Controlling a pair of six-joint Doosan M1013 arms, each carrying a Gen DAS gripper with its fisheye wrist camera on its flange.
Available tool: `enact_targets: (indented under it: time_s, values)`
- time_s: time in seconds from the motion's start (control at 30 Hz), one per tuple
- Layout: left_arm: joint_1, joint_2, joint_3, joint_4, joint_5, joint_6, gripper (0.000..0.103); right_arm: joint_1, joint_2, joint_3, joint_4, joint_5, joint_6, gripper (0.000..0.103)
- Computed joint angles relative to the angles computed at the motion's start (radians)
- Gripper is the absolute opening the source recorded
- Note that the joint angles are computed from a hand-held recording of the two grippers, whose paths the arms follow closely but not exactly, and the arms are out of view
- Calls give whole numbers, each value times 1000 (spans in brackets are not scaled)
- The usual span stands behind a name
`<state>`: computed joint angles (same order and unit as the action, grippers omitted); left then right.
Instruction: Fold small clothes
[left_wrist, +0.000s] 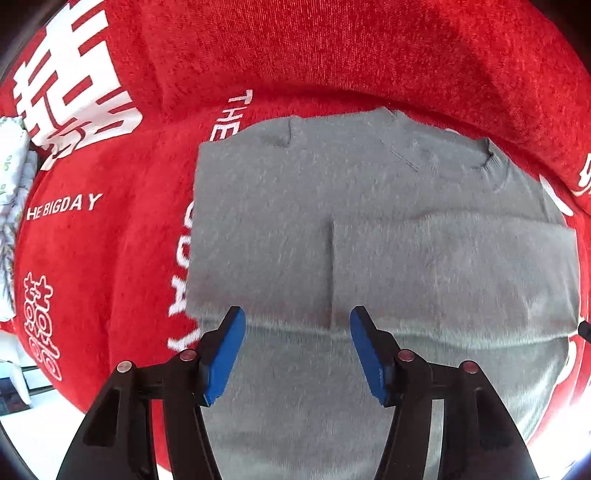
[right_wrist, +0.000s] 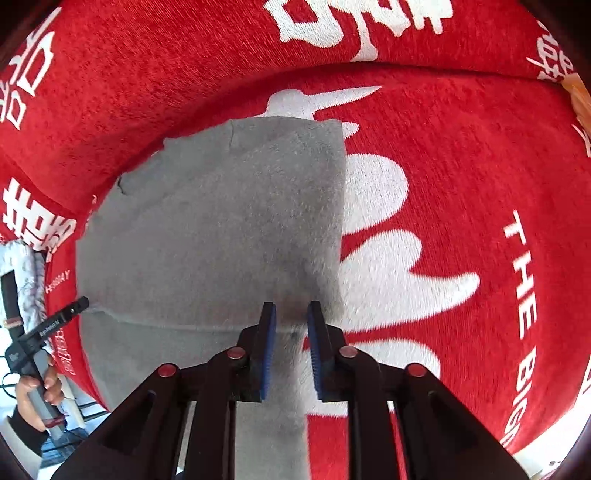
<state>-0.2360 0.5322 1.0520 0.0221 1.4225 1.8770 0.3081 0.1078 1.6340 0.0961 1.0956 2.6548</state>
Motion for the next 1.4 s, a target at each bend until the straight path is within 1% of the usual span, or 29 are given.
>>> enact_targets:
  time_s: [0.03,0.13,0.23,0.27,0.3,0.33,0.37,0.4,0.53,0.57,0.6,0.63,0.67,0.7,0.93,1.07,1.13,1.23,1.4]
  values:
    - [0,-5,2,-3,5,0,61,4,-2,-3,-1,4,12,29]
    - [0,-14,4,-16,19,-9,61,15,-9,-12,1,6,28,37]
    - [-3,-26,12,-32,27,-16,61,21,-18,-13,20,4,29,43]
    - [-6,-32,17,-30,29,-21,65,22,-18,-15,31,2,26,44]
    - [-9,-35,20,-26,33,-25,82,27,-10,-22,32,0,30,47]
    - [-10,-39,25,-29,33,-27,89,29,-7,-27,34,0,28,50]
    - [-10,-47,32,-33,25,-28,92,31,-4,-30,37,-1,26,51]
    - [-13,-56,42,-32,15,-28,92,32,-2,-33,42,-2,23,53]
    - [-18,-72,59,-31,19,-26,92,34,8,-41,56,-10,8,63]
    - [-18,-74,62,-31,24,-28,92,36,11,-43,56,-11,6,63]
    - [-18,-75,64,-31,29,-31,98,37,12,-45,57,-12,2,64]
    - [-18,-75,65,-31,32,-35,103,37,13,-46,57,-13,0,73]
    - [-18,-80,71,-29,27,-39,103,39,14,-48,55,-14,-1,78]
    - [-18,-84,77,-30,24,-38,103,40,12,-47,53,-20,-2,79]
    - [-22,-102,116,-10,28,-33,103,42,13,-36,91,-30,-33,79]
    - [-17,-112,138,-3,38,-37,103,54,11,-27,107,-34,-14,79]
    - [-14,-120,151,9,26,-37,103,64,13,-26,109,-33,-3,79]
    - [-1,-130,169,8,14,-21,103,81,16,-29,103,-33,14,79]
    - [31,-145,195,-11,30,38,103,116,26,-39,95,-48,53,79]
